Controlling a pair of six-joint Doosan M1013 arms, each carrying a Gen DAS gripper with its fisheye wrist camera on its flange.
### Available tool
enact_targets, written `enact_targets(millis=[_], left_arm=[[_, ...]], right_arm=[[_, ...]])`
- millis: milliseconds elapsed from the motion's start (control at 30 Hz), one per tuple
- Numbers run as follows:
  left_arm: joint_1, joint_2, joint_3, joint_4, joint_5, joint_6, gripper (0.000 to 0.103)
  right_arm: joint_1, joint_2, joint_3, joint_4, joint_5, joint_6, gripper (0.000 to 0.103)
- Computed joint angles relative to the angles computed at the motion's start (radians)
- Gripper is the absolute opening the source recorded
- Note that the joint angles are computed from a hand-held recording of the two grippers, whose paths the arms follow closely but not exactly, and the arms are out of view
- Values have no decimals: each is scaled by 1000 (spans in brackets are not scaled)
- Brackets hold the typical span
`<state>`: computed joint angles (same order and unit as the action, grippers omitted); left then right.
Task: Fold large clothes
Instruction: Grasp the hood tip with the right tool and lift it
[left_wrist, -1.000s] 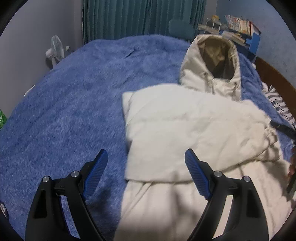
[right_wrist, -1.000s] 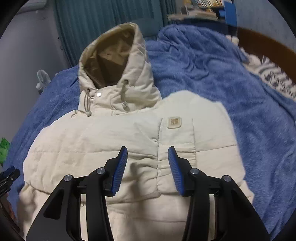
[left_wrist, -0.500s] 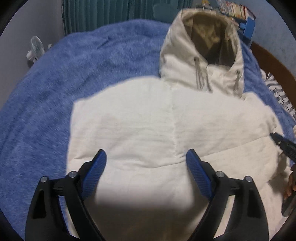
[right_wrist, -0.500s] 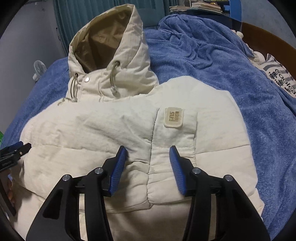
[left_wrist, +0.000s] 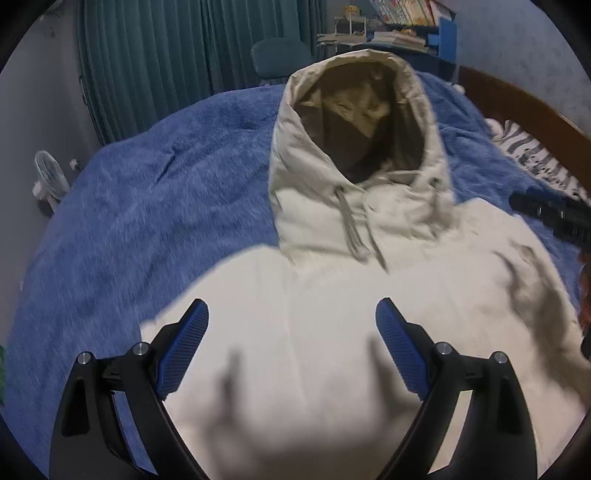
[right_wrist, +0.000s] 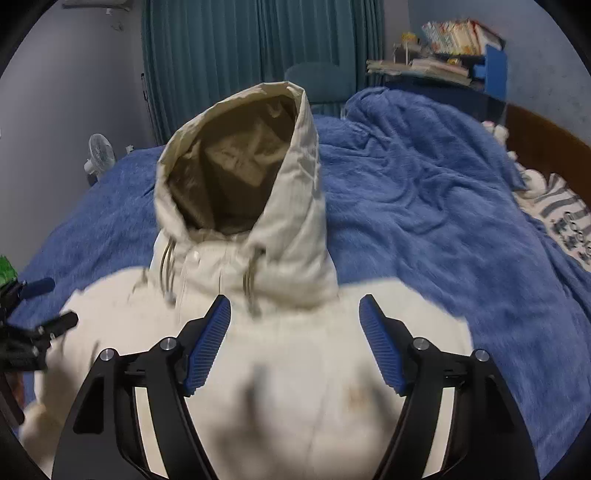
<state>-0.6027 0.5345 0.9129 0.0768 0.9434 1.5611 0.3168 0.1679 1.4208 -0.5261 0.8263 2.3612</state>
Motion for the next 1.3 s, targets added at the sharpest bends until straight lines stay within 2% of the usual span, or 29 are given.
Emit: enact_targets(millis=[100,200,333,400,433,467,500,600,733,767,867,967,1000,1067,1133,1200,1267,1300], left_arm=[[13,74,-128,-41,64,3,87],[14,130,-222,-35,97,-17,87],[17,156,-258,-80,102,-12,87],[17,154,-243,-89,102,9,87],[16,150,-231,-89,101,18,87],[15,146,-219,-86,100,26,87],[15,139,-201,-81,98,35,87],[20,109,-143,-103,72,63,87],[25,69,-83,-87,39,43,85],[28,58,-68,-95,20,31,85],[32,20,-20,-103,-99,-11,86],[20,14,-32,-41,-131,-56,86],[21,-2,-14,-62,-170,-48,86],[33,-61,77,-169,-320,-1,86],[49,-111,146,-357,-400,115,86],[51,-131,172,-456,-402,177,86],[48,-118,147,-502,-322,218,85],[37,-103,121,-476,-266,219,85]], right_arm=[[-31,59,-83,-1,-10,30,69],[-52,132,-182,-17,18,42,70],[-80,203,-275,16,7,100,70],[-80,238,-318,-2,50,117,69],[-77,252,-335,-27,78,121,58],[-77,265,-352,-36,102,110,13],[-79,273,-362,-24,118,89,8],[-77,223,-281,-48,20,150,7],[-38,153,-184,-152,-34,172,6],[-30,135,-162,-161,-50,172,6],[3,71,-78,-203,-94,183,6],[34,14,0,-228,-123,175,6],[45,-2,25,-236,-129,179,6],[60,-37,78,-208,-141,163,6],[67,-62,119,-171,-162,155,6],[75,-71,143,-117,-176,106,6],[84,-67,152,-72,-177,5,6],[91,-63,152,-63,-160,-51,6]])
